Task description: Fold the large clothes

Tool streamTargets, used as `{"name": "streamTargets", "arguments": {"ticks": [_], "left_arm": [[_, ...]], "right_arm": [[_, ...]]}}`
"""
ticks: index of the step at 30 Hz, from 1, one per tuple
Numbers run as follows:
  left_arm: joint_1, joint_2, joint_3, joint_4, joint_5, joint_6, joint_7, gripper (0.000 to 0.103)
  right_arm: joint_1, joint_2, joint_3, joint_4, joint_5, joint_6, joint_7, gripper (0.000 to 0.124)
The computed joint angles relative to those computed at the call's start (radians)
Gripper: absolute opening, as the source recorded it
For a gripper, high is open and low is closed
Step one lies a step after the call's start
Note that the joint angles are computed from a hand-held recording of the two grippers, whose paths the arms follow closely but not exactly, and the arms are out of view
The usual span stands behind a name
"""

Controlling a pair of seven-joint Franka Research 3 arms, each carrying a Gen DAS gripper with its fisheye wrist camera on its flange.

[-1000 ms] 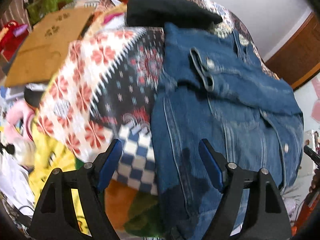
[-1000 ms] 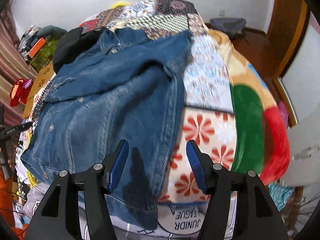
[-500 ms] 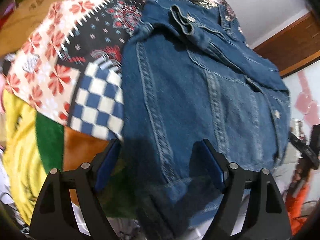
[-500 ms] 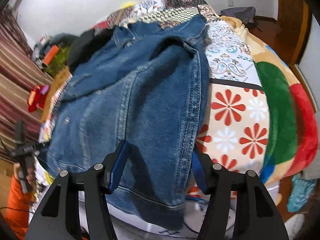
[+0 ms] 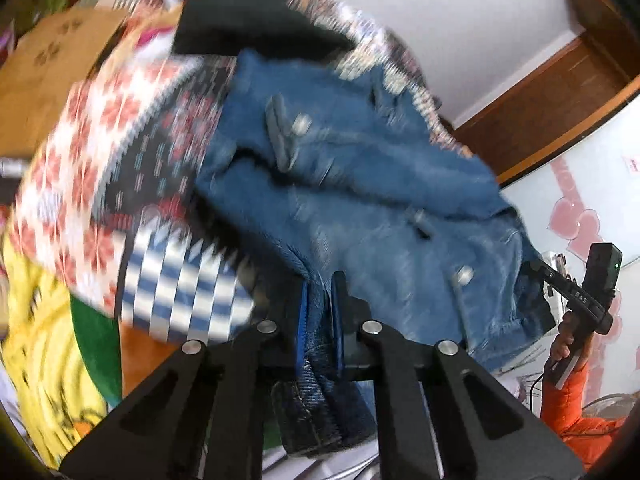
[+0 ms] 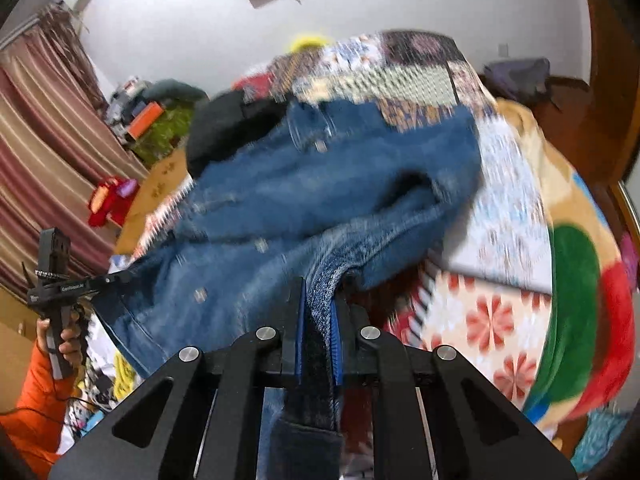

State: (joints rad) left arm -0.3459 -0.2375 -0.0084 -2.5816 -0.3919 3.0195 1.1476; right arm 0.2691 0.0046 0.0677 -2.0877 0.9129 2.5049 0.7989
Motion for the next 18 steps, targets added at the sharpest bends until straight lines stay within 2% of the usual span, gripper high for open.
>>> {"name": "streamTargets", "arguments": {"ticks": [3, 5, 7, 8, 10, 14, 16, 18], "left_arm": [[0.031, 0.005, -0.008, 0.042, 0.046, 0.031, -0.007, 0.007], [0.104, 0.032, -0.047, 0.095, 0.142, 0.019, -0.058, 0.006], [0.209, 0.083, -0.104, 0.18, 0.298, -0.003, -0.154, 0.006], [0.218, 0.101, -0.099, 0.206, 0.316, -0.007, -0.158, 0.005], [0.238, 0.168, -0.082, 0.291, 0.334, -0.01, -0.152, 0.005], [0.306, 0.323, -0.078, 0.455, 0.479, -0.036, -0.251, 0.005], [0.339, 0.398, -0.094, 0.518, 0.454, -0.049, -0.231, 0.005], [0.356, 0.495, -0.094, 0.601, 0.458, -0.096, -0.248, 0.006]], "right_arm": [[-0.002, 0.053, 0.003, 0.097, 0.03, 0.019, -0.014, 0.009], [-0.006, 0.087, 0.01, 0.151, 0.042, 0.056, -0.022, 0.009], [-0.012, 0.132, 0.016, 0.214, 0.04, 0.09, -0.005, 0.009], [-0.014, 0.162, 0.019, 0.254, 0.025, 0.108, 0.015, 0.009], [-0.019, 0.233, 0.021, 0.341, -0.029, 0.124, 0.083, 0.009], [-0.005, 0.411, 0.001, 0.533, -0.219, 0.114, 0.298, 0.009], [0.002, 0.497, -0.016, 0.627, -0.306, 0.073, 0.399, 0.009], [-0.01, 0.586, -0.02, 0.722, -0.356, -0.007, 0.492, 0.009]]}}
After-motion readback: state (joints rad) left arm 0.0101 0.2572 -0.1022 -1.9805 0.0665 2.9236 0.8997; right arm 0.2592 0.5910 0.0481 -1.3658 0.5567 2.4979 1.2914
